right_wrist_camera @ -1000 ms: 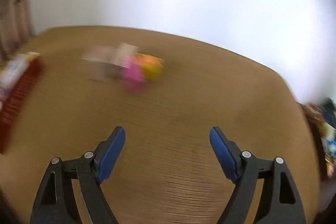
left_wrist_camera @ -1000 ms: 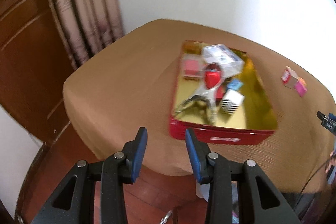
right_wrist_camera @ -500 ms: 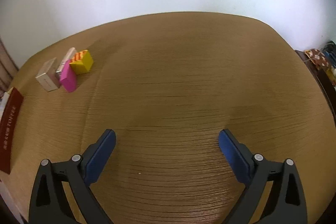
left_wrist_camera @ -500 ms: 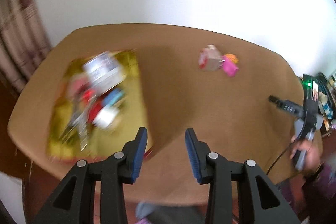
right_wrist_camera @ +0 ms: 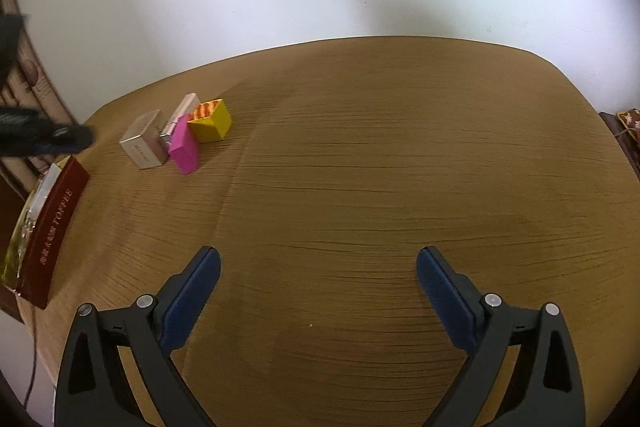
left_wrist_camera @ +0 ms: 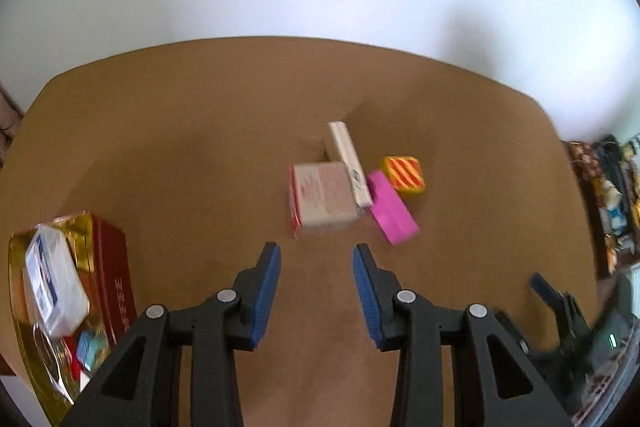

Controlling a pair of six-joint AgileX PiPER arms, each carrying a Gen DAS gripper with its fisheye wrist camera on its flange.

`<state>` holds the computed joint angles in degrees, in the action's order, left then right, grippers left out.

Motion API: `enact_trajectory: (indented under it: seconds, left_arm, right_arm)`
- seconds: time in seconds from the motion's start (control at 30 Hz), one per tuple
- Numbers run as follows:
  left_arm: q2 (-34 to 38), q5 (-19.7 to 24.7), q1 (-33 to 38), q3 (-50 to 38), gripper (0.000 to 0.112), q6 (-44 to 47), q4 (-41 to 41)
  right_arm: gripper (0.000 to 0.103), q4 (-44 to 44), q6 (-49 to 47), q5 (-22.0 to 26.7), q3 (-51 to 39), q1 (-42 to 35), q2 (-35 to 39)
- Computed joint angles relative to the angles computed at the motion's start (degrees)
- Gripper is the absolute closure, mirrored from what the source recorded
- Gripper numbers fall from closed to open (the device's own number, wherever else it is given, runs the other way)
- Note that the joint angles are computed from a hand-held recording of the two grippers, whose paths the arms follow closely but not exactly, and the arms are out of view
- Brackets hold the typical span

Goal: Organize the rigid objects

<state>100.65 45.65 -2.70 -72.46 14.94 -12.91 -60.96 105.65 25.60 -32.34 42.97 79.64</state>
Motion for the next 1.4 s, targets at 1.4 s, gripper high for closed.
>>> enact_trajectory:
  seconds: [1.4]
  left_arm:
    - [19.5,13.7,-2.1,-27.1,0.074,-8.9,2.0]
  right_arm:
    - [0.005,0.5,0.0,-2.8,-1.6,1.0,2.1]
